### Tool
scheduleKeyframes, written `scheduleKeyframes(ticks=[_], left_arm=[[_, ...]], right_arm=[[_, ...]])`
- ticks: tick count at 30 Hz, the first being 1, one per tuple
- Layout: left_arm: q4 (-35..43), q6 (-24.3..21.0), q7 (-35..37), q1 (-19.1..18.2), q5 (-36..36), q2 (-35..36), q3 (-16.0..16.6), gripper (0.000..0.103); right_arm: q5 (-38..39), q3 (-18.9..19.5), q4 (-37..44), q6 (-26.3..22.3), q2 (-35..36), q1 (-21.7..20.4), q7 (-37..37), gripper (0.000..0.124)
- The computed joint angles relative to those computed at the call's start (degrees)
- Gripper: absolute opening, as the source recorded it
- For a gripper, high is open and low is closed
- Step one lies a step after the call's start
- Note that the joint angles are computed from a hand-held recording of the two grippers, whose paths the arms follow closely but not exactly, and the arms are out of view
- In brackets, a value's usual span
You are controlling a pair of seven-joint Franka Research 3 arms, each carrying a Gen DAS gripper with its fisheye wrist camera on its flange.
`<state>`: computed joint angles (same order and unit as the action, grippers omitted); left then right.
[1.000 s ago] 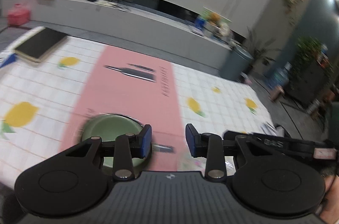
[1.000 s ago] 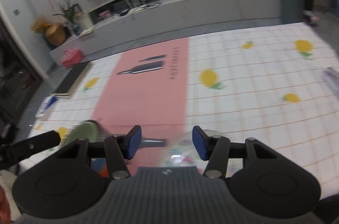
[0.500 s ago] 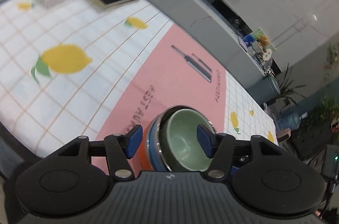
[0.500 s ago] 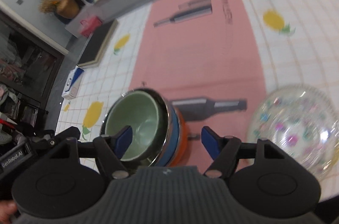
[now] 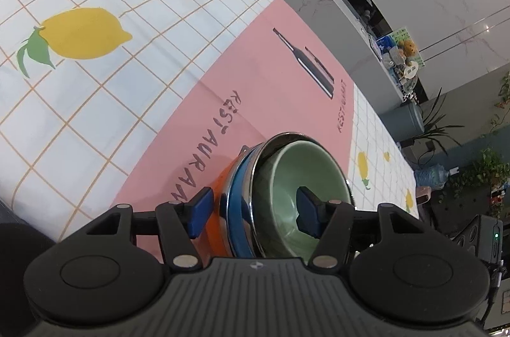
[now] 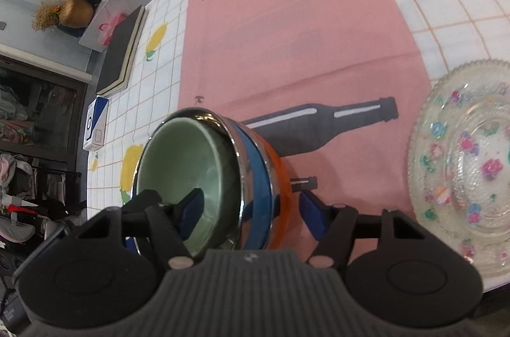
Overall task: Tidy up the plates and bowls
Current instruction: 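Move both grippers to the nested bowl stack and close on its rim, then lift and carry the bowl stack with both grippers over the plate stack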
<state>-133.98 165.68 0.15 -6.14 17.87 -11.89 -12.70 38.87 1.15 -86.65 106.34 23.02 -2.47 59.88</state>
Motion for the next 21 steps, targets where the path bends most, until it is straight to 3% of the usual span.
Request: scheduleKeyframes(ticks=[8, 11, 21], left_arm=[[-0.2, 0.5, 2.7, -1.2, -3.0, 1.4, 1.2, 0.067], [-0.4, 0.9, 2.4, -1.0, -3.1, 1.5, 0.8, 0.059], [1.1, -2.9, 2.7, -0.8, 0.1, 1.3, 0.0, 0.056]], right_arm=[[0.2, 0.3, 0.9, -1.6, 1.4, -0.1, 0.3, 0.061], [0.3, 0.3, 1.2, -2.1, 1.7, -0.3, 0.3, 0.059], [0.6, 0.3, 0.2, -1.1, 1.2, -0.5, -0.7, 0.05]])
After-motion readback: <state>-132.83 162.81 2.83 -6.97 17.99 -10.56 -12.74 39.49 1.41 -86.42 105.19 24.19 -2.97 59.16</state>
